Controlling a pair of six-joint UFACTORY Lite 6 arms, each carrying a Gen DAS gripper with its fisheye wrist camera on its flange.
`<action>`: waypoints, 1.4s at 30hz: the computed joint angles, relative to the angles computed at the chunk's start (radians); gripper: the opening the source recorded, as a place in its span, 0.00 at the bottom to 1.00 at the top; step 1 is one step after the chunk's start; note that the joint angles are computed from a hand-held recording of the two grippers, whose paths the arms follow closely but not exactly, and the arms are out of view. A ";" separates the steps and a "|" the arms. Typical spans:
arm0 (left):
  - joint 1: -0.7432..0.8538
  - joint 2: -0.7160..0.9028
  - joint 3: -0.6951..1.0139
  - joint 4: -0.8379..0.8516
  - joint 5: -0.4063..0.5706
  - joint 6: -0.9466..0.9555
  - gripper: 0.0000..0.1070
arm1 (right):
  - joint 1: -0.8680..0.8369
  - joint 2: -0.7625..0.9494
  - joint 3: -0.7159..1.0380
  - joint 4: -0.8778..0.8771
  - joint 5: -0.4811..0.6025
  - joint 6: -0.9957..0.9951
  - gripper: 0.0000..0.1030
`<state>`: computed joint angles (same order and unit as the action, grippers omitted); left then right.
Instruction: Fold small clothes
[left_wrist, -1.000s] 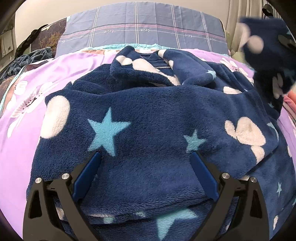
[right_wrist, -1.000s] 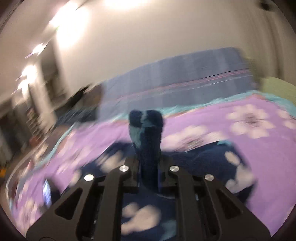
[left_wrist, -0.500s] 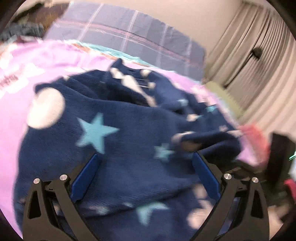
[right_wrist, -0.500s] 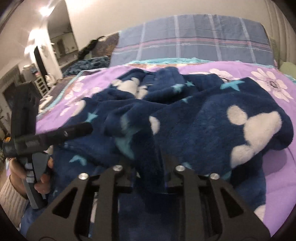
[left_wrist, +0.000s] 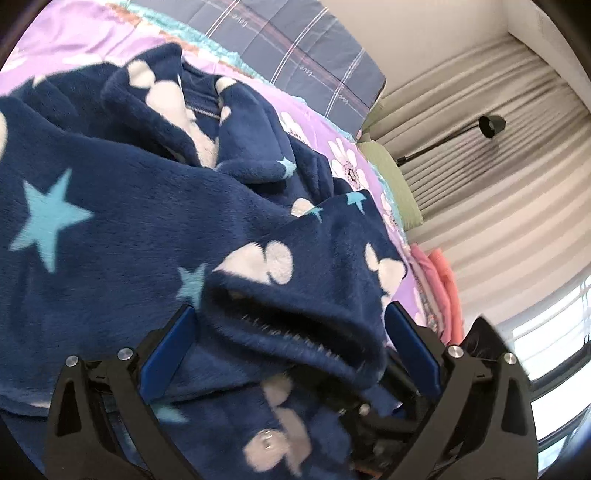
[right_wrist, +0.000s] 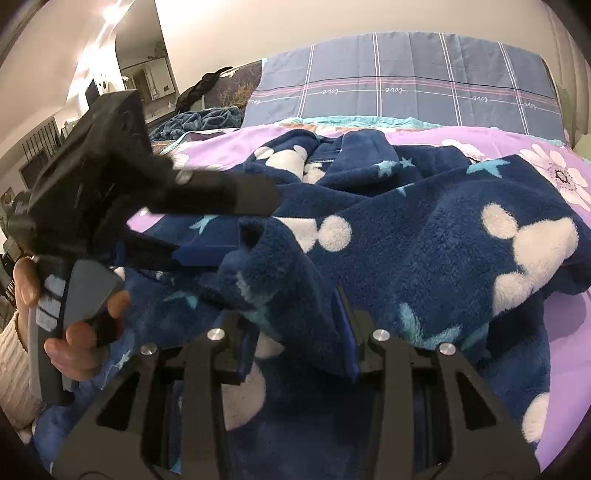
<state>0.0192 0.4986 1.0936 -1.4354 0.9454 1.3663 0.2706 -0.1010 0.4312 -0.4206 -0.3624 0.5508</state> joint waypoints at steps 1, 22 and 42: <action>-0.012 0.014 0.018 0.002 -0.007 -0.022 0.95 | -0.008 -0.002 -0.004 -0.029 -0.011 0.023 0.38; 0.026 -0.366 0.091 0.140 -0.074 -0.108 0.10 | -0.361 0.062 -0.011 -0.517 -0.127 0.542 0.30; 0.220 -0.279 -0.050 0.122 -0.505 0.037 0.44 | -0.204 0.006 -0.041 -0.198 -0.015 0.229 0.50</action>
<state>0.2391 0.2199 1.0436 -1.3132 0.4401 1.4031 0.0663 -0.0952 0.3906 -0.6185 -0.3774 0.7793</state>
